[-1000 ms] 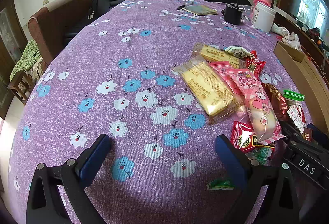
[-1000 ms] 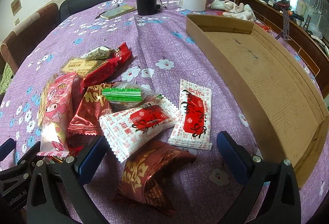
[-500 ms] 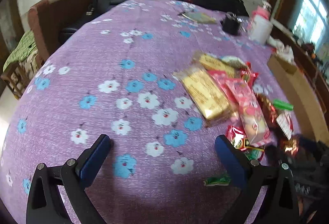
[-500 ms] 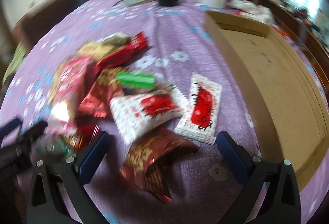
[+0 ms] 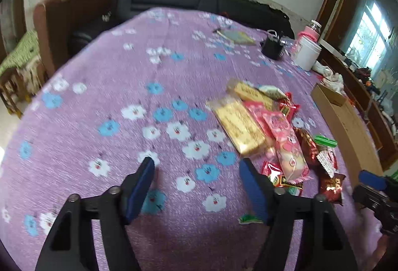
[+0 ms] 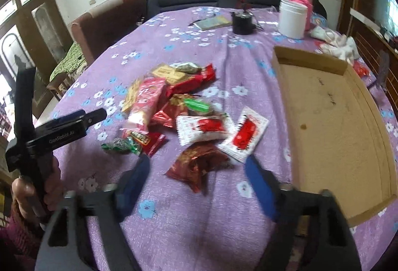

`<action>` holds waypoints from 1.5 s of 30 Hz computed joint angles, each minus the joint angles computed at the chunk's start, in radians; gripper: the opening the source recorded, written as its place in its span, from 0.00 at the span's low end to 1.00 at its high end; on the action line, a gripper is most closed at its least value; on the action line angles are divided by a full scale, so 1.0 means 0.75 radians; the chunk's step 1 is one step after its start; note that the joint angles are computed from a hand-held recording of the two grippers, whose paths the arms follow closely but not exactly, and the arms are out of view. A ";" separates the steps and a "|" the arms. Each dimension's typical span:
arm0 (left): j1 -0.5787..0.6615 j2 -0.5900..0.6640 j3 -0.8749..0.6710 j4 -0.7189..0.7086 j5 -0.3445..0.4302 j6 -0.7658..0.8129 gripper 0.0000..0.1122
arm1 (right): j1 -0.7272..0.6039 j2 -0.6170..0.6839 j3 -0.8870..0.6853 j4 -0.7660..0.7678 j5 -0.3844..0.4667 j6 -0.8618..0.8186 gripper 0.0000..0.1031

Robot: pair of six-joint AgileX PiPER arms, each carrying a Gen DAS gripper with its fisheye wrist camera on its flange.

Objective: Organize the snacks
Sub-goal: 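Grasp the green-wrapped sweet with the left gripper while the right gripper grasps a red foil candy, then carry both sweets over the cardboard tray and open both grippers to drop them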

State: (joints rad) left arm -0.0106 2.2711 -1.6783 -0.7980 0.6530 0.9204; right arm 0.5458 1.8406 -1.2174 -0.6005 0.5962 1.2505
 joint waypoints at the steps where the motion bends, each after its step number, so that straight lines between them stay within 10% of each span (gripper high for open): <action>1: 0.006 0.007 -0.012 0.002 0.017 -0.012 0.56 | -0.017 0.004 -0.001 0.031 -0.004 -0.025 0.59; 12: 0.036 -0.014 0.014 -0.127 0.120 0.130 0.50 | -0.098 0.133 -0.043 0.341 -0.143 -0.228 0.53; 13: 0.035 -0.017 0.017 -0.135 0.142 0.155 0.50 | -0.078 0.149 -0.057 0.312 -0.135 -0.213 0.36; 20: 0.001 -0.086 0.114 -0.146 0.219 0.352 0.50 | -0.043 0.053 0.105 0.070 -0.249 0.054 0.31; 29: -0.108 -0.152 0.246 0.018 0.071 0.391 0.50 | -0.046 -0.025 0.197 -0.011 -0.314 0.154 0.31; 33: -0.148 -0.169 0.287 0.042 -0.023 0.394 0.21 | -0.036 -0.042 0.222 -0.065 -0.334 0.218 0.31; 37: -0.158 -0.195 0.337 0.027 -0.073 0.421 0.19 | -0.036 -0.083 0.266 -0.122 -0.354 0.277 0.31; 45: -0.110 -0.240 0.338 -0.021 0.035 0.416 0.19 | -0.032 -0.161 0.355 -0.265 -0.382 0.430 0.31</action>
State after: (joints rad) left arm -0.0933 2.0909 -1.4247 -0.8140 0.6793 1.2325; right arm 0.5218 1.7202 -0.9514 -0.7990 0.3095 1.5726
